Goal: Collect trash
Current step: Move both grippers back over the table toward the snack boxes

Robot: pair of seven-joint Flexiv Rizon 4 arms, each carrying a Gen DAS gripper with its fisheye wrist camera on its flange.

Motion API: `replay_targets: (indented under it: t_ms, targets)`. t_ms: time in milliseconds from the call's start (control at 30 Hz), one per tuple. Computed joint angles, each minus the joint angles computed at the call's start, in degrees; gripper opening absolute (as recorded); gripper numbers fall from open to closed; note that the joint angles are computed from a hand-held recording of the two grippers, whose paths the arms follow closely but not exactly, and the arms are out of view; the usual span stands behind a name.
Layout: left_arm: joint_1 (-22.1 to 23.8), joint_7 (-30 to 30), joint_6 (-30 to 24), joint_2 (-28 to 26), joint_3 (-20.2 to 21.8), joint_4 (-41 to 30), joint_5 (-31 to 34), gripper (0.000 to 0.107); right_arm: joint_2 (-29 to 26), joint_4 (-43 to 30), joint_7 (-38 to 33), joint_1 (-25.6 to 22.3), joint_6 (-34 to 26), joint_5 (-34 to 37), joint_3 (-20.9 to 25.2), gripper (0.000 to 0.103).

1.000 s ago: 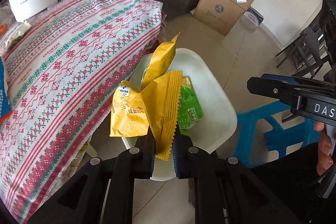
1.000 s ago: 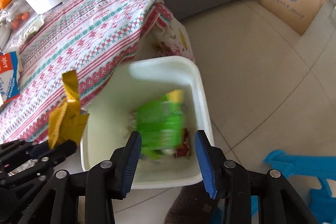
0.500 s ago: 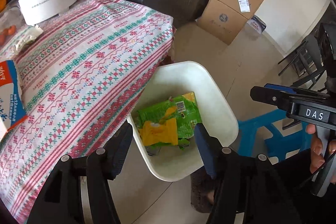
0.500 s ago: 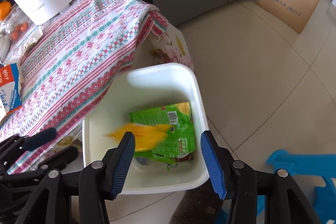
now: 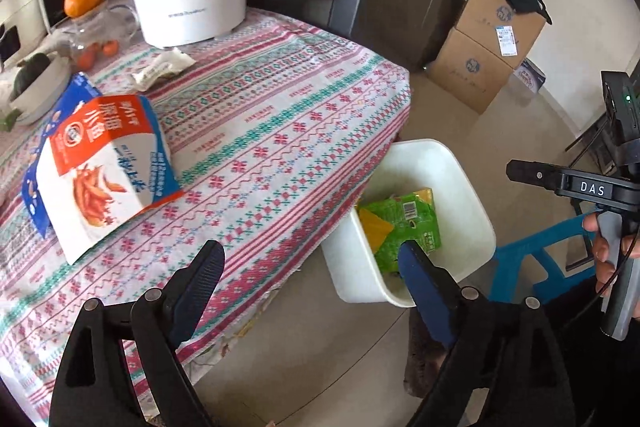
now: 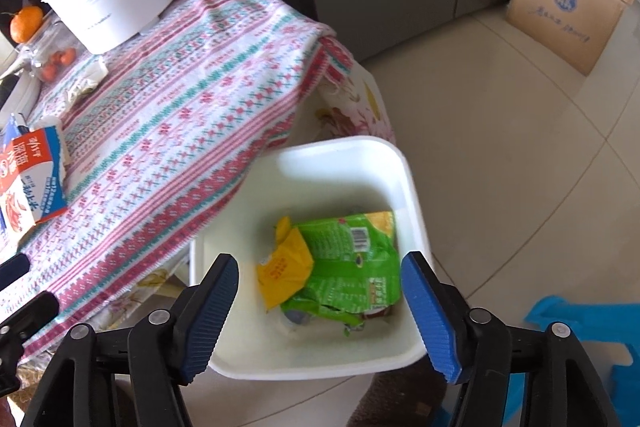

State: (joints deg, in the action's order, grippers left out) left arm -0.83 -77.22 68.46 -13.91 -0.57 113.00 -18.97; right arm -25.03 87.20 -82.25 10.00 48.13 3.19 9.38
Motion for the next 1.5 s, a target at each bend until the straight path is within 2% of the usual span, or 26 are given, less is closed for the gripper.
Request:
replay_targets:
  t_ms: [133,333,567,800,967,1067,1200,1333,1500]
  targets:
    - [0.9,-1.8,0.4,2.4,1.9,2.5,0.6,0.094,0.1,0.2,0.2,1.3,1.2,-1.0,0.2,0.075]
    - [3.0,-7.4,0.8,6.1,5.7,4.6,5.3,0.102,-0.5,-0.7,-0.4,3.4,2.6,-2.5,1.0,0.077]
    - [7.4,-13.4,-0.1,9.4,8.4,4.8,8.3,0.103,-2.6,-4.9,-2.3,6.7,1.6,-4.1,1.9,0.08]
    - [11.9,-19.3,-0.6,10.0,10.9,3.5,15.0,0.103,-6.8,-13.4,-5.7,9.2,-4.1,-2.4,4.1,0.085]
    - [15.1,-18.8,-0.1,8.2,11.7,5.3,12.4,0.103,-11.0,-20.0,-8.1,11.6,-9.8,-0.5,4.9,0.085]
    - [16.9,-16.9,-2.6,7.0,11.6,6.2,8.6,0.103,-12.0,-19.5,-9.8,13.1,-8.0,-0.5,4.7,0.086]
    - [18.0,-17.1,-3.8,6.1,12.2,6.5,8.3,0.103,-13.9,-19.5,-10.3,16.0,-7.7,-2.7,4.0,0.086]
    - [18.4,-17.0,-5.9,6.1,12.6,6.3,9.2,0.103,-15.4,-17.3,-9.9,19.5,-1.7,-6.6,2.4,0.086]
    - [19.4,-14.8,-5.3,6.9,12.3,8.1,6.0,0.103,-17.8,-14.0,-7.0,23.7,4.9,-14.3,-0.8,0.085]
